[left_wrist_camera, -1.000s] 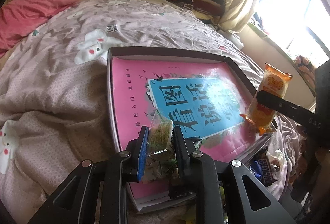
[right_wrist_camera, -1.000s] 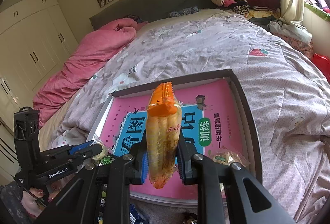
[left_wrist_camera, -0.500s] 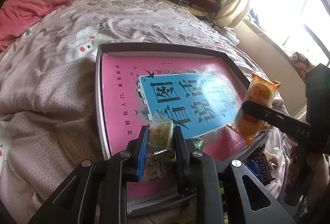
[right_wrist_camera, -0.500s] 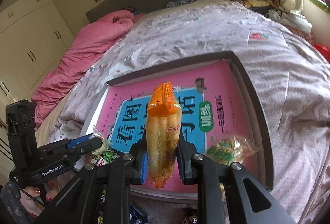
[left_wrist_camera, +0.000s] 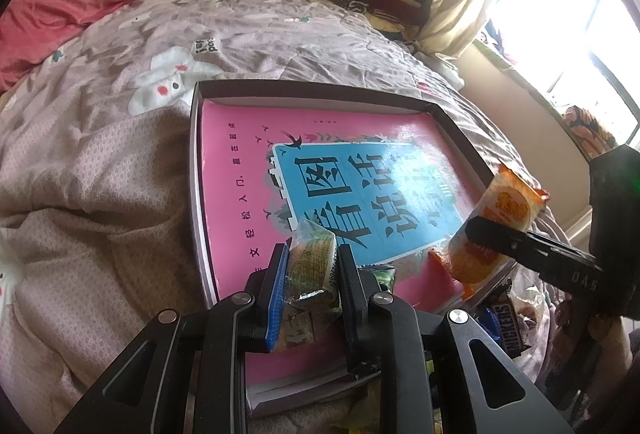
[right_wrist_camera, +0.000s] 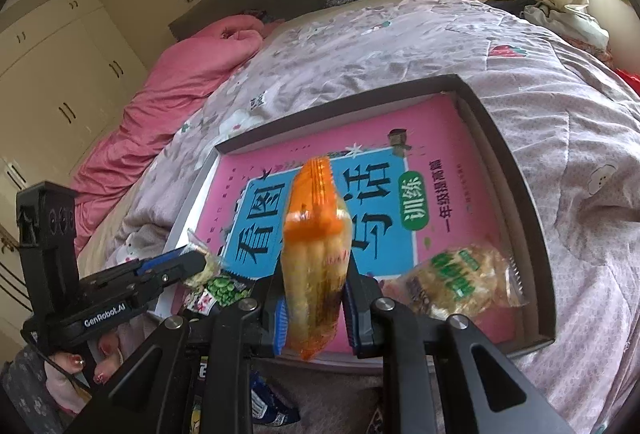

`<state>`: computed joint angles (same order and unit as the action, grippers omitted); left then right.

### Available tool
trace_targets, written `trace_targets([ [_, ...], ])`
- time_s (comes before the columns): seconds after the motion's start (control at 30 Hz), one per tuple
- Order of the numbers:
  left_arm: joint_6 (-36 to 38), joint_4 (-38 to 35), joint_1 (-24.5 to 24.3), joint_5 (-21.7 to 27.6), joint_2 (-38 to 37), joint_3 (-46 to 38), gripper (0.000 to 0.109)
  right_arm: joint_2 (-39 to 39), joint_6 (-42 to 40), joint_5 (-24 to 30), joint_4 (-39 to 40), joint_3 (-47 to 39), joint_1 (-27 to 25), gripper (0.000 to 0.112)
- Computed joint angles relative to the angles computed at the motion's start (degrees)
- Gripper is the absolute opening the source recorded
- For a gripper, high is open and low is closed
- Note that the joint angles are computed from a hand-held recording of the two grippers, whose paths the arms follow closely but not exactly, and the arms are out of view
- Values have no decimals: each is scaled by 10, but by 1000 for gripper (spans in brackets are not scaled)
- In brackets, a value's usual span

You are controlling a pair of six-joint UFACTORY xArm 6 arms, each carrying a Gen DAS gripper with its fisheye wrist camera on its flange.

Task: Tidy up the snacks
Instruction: 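Lower the bread sticks into the tray with the right tool while the left holds the clear packet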

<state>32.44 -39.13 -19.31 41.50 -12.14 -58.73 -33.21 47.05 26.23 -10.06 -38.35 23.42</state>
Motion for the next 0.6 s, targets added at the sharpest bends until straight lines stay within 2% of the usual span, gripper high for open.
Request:
trace_targets([
  [0.27,2,3,-2,2,-2,2,25,-15,33,62,-56,-13,10,23],
  [0.6,-1,2,0,5,-8,8,25,-33,56,110,-95,-17,18,23],
])
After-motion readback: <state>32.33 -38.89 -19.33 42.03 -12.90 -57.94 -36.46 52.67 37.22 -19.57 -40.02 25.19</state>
